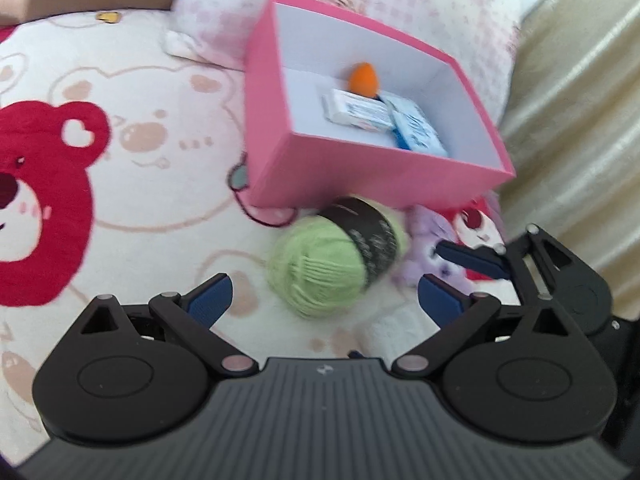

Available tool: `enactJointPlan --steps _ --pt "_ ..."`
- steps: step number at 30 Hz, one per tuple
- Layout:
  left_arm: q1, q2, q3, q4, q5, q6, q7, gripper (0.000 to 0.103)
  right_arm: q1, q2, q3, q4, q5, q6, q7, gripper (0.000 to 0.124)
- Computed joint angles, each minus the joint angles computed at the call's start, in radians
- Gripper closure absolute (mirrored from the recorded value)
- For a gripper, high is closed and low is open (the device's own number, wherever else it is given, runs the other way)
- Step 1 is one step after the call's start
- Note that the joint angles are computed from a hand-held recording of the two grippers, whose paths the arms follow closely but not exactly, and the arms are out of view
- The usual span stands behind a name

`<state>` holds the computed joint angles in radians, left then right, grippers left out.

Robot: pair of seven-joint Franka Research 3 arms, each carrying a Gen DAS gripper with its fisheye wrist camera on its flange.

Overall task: Organize objects
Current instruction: 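Lower the left gripper around the green yarn ball and close it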

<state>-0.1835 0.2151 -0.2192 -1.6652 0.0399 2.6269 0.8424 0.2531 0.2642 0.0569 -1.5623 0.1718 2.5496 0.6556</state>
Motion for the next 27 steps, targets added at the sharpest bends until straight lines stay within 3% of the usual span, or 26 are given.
enactJointPlan --steps 4,8,11,13,18,23,27 --pt "0.039 -0.02 -0.022 -0.068 -0.142 0.107 0.026 0.003 0.003 0.026 -0.001 0.026 0.005 0.003 0.023 0.032" --pt "-0.014 0.004 0.045 -0.03 0.057 0.072 -0.123 0.006 0.001 0.049 -0.002 0.028 0.016 0.063 0.05 0.032" --pt "0.027 0.036 0.004 -0.012 -0.026 0.092 -0.066 0.007 -0.002 0.076 0.002 0.035 0.027 0.111 0.04 0.032" --pt "0.046 0.049 -0.019 -0.006 -0.081 0.098 -0.031 0.007 0.005 0.103 -0.007 0.084 0.018 0.075 0.085 0.032" --pt "0.062 0.075 -0.052 0.003 -0.164 0.114 0.054 0.016 -0.03 0.142 0.021 0.174 0.088 -0.03 0.052 0.032" --pt "-0.007 0.104 0.011 0.066 -0.013 -0.003 -0.014 0.024 -0.038 0.202 0.016 0.271 0.092 -0.13 0.043 0.03" --pt "0.003 0.103 0.009 0.052 -0.003 0.014 -0.044 0.028 -0.039 0.233 0.017 0.32 0.094 -0.166 0.044 0.028"
